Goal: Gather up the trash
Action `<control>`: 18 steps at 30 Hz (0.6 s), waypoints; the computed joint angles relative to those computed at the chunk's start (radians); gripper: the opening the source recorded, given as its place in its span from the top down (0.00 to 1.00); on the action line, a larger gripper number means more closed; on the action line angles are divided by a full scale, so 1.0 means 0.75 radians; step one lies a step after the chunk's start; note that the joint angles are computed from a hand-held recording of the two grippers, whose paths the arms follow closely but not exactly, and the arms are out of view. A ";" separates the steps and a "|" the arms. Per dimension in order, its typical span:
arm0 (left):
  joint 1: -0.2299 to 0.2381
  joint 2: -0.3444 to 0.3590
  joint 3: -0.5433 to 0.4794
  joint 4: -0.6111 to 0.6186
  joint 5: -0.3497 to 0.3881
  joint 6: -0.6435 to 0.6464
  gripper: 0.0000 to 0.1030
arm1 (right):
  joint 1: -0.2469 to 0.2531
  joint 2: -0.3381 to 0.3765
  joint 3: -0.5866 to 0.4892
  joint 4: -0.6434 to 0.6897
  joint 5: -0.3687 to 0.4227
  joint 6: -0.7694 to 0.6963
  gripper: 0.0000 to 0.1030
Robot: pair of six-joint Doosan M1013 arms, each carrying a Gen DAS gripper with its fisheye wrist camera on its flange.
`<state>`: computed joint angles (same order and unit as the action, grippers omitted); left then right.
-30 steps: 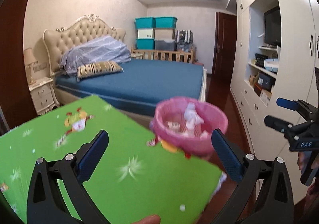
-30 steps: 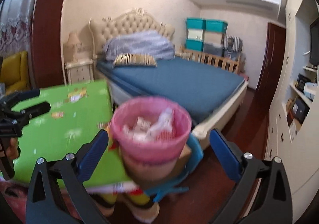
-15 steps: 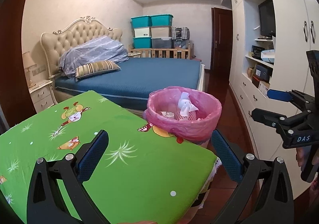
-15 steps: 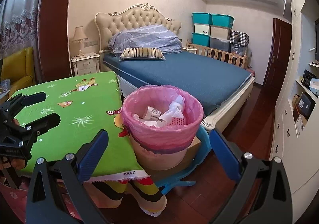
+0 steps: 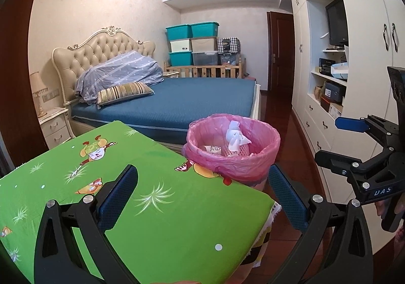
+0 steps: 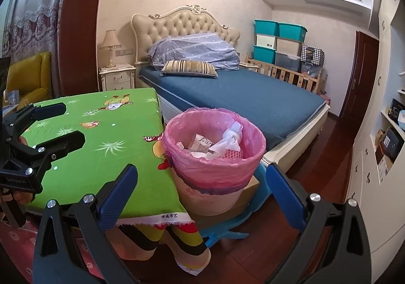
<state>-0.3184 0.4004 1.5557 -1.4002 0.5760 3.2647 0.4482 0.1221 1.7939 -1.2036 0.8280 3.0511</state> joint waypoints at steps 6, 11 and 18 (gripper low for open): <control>-0.002 -0.003 0.008 -0.023 -0.009 0.036 0.06 | -0.003 -0.002 0.005 0.007 -0.007 -0.001 0.05; -0.002 -0.003 0.009 -0.015 -0.009 0.030 0.06 | -0.004 0.000 0.003 0.009 -0.014 -0.001 0.05; 0.000 -0.002 0.008 -0.016 -0.007 0.030 0.06 | -0.005 0.001 0.002 0.005 -0.013 0.000 0.05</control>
